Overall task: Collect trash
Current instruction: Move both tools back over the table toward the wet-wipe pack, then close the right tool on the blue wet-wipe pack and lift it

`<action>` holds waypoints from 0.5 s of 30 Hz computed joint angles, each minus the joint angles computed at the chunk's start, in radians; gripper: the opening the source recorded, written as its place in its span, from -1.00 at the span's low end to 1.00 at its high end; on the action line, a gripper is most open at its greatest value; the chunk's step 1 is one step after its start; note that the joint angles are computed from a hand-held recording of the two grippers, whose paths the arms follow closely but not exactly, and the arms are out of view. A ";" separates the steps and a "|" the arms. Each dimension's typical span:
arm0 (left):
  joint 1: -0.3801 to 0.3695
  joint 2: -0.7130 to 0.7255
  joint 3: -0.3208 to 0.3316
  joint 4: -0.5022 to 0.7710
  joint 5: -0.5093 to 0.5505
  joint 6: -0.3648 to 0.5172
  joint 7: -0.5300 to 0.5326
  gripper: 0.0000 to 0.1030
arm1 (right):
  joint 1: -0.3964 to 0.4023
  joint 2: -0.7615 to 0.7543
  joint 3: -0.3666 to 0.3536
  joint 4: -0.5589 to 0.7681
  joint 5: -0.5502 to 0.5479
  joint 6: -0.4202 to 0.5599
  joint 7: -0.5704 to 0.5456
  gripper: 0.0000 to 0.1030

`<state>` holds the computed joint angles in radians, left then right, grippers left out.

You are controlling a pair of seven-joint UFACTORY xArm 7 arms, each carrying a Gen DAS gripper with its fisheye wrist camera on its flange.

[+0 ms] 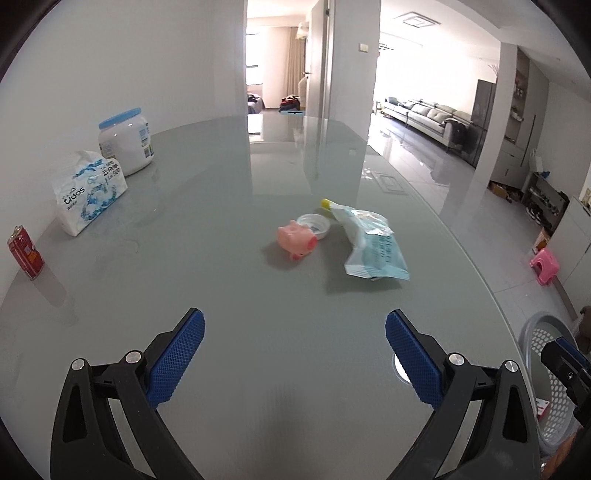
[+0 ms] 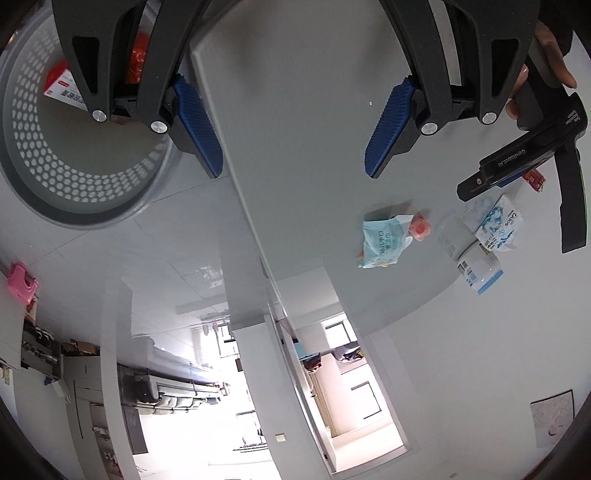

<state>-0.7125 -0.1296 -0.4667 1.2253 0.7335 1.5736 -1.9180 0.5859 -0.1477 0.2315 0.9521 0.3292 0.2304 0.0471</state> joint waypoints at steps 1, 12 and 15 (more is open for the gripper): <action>0.006 -0.018 0.009 -0.018 -0.011 0.003 0.003 0.88 | 0.003 0.032 0.006 0.036 -0.008 0.010 0.000 0.47; 0.136 -0.174 0.024 -0.164 -0.065 -0.040 0.059 0.88 | 0.024 0.337 0.063 0.408 -0.209 0.125 0.102 0.47; 0.174 -0.193 0.018 -0.191 -0.065 -0.050 0.066 0.88 | 0.038 0.403 0.071 0.487 -0.226 0.151 0.099 0.47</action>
